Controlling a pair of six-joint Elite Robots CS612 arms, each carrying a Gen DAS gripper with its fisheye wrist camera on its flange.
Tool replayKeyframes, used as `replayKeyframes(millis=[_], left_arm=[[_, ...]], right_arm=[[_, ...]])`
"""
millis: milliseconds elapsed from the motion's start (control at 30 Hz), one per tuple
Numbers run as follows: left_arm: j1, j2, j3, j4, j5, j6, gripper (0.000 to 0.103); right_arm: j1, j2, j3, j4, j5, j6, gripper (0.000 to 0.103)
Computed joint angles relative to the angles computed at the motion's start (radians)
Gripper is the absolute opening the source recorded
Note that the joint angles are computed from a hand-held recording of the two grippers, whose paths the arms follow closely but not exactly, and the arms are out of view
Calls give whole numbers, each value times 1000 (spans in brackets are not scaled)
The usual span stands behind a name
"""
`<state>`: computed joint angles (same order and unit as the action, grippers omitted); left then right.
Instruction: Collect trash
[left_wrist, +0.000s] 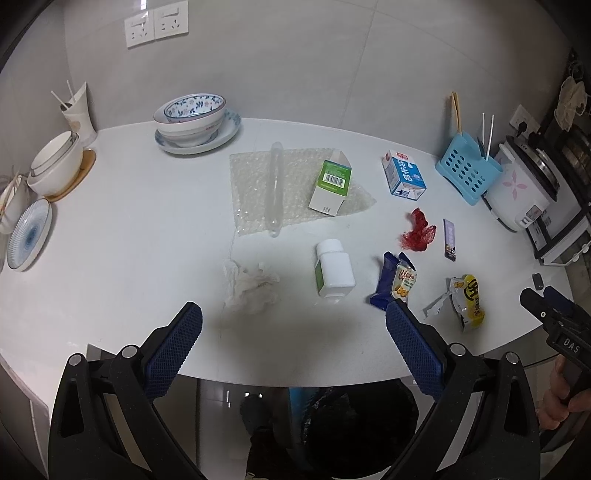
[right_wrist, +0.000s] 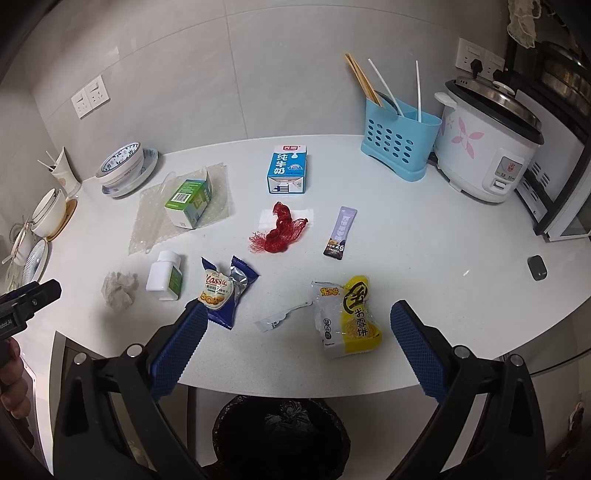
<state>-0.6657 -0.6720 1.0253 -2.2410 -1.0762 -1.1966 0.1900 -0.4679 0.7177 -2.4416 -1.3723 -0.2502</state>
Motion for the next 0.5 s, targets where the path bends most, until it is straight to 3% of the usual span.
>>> replayKeyframes(millis=[500], left_arm=[[-1,0,2,-2,-14,19,97]], right_arm=[[4,-2,2,8,-22,1,95]])
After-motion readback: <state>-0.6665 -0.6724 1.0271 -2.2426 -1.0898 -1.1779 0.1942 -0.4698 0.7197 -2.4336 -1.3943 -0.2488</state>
